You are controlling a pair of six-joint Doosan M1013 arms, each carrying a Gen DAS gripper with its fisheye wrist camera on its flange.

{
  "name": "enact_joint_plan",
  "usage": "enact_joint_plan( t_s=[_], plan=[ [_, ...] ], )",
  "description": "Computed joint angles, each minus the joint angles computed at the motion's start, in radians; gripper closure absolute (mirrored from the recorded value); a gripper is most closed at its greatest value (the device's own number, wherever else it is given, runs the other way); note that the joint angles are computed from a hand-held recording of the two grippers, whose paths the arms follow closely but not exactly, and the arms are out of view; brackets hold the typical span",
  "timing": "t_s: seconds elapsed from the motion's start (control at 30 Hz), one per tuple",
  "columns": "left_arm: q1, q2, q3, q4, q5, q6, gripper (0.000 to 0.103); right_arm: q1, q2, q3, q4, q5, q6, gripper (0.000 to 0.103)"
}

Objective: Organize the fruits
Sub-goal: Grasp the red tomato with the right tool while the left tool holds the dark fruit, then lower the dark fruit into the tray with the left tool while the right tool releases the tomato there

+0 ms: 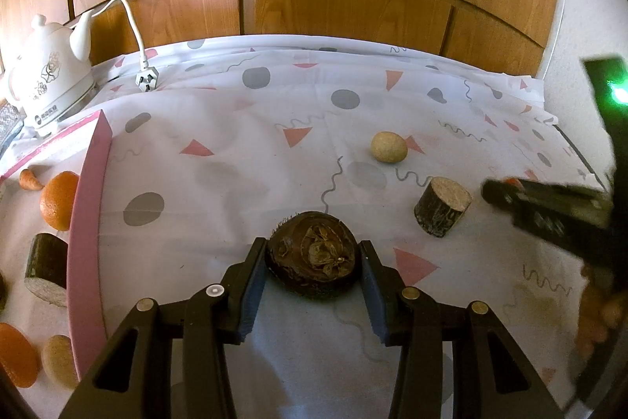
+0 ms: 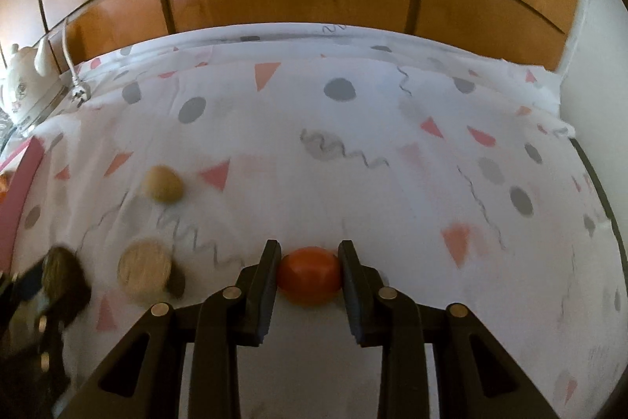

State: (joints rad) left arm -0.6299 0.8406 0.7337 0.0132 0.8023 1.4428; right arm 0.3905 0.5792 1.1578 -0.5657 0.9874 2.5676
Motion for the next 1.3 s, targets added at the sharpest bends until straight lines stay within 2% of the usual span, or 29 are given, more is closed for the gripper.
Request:
enact_joint_plan(
  t_s=[0.17, 0.47, 0.67, 0.77, 0.87, 0.93, 1.3],
  plan=[
    [0.000, 0.001, -0.001, 0.003, 0.001, -0.001, 0.057, 0.014, -0.040, 0.071, -0.017, -0.048, 0.047, 0.073],
    [-0.002, 0.003, -0.007, 0.013, 0.008, -0.004, 0.057, 0.024, -0.034, 0.071, -0.066, -0.039, 0.073, 0.073],
    [-0.006, 0.002, -0.019, 0.042, 0.041, -0.020, 0.058, 0.033, -0.028, 0.065, -0.092, -0.018, 0.076, 0.073],
    [-0.004, -0.016, 0.000, 0.048, 0.038, -0.039, 0.058, 0.034, -0.026, 0.062, -0.099, -0.011, 0.075, 0.073],
    [0.001, -0.052, 0.042, 0.048, -0.011, -0.037, 0.058, 0.035, -0.025, 0.059, -0.102, -0.005, 0.073, 0.073],
    [0.003, -0.066, 0.052, 0.062, -0.019, -0.047, 0.058, 0.036, -0.024, 0.057, -0.105, -0.001, 0.071, 0.073],
    [0.061, -0.125, 0.103, 0.098, 0.007, -0.177, 0.058, 0.046, -0.007, 0.032, -0.130, 0.049, 0.051, 0.073]
  ],
)
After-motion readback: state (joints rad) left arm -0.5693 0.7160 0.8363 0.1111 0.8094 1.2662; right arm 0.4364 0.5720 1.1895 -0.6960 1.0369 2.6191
